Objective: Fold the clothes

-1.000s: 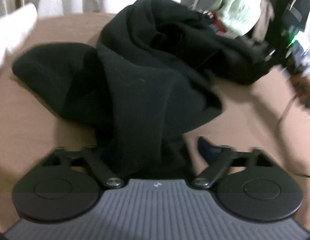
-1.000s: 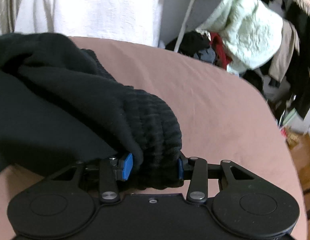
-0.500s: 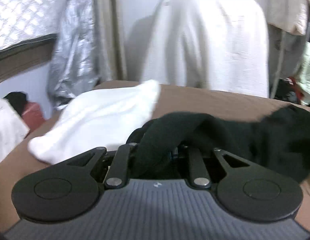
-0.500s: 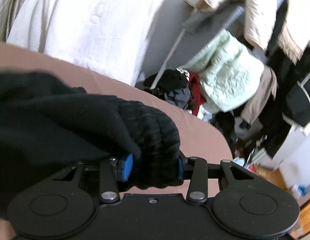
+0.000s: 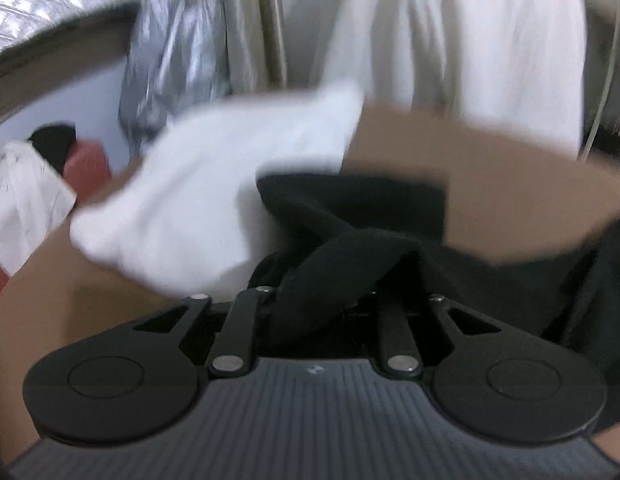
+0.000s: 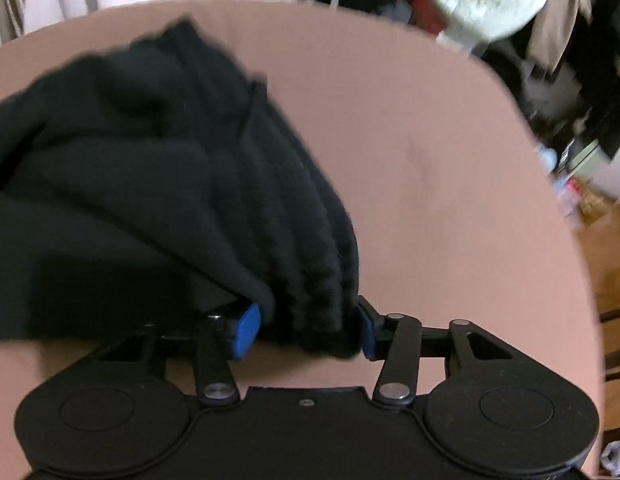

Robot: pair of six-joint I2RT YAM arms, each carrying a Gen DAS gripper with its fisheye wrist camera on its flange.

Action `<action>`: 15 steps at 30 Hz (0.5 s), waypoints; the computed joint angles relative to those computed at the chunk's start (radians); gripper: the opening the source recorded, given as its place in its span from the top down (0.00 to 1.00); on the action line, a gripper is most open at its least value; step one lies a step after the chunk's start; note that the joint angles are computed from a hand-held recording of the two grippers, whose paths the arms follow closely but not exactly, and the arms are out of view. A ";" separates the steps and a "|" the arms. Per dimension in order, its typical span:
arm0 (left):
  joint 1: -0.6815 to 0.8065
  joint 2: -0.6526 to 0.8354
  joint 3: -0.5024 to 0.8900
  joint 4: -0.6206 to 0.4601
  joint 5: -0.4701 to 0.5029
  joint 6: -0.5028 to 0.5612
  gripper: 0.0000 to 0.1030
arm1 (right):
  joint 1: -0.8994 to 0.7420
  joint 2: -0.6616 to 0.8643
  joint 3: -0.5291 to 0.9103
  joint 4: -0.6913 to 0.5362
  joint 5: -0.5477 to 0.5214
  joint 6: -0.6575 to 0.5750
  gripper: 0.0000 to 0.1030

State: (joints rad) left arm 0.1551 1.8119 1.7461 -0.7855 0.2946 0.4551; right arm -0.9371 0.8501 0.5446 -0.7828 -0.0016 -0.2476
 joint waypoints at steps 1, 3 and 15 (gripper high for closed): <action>-0.013 -0.003 -0.030 0.019 -0.049 0.006 0.74 | -0.024 -0.014 0.007 -0.050 -0.010 0.015 0.44; -0.013 -0.006 -0.065 0.054 -0.056 0.005 0.71 | -0.082 -0.116 0.032 -0.169 -0.116 -0.016 0.44; 0.006 -0.026 -0.130 0.152 0.006 -0.002 0.64 | 0.274 0.122 0.333 -0.104 -0.456 0.198 0.25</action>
State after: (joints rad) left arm 0.1612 1.7854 1.6165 -0.6332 0.3002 0.4532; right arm -0.6628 0.9724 0.8771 -0.8872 -0.4574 -0.0500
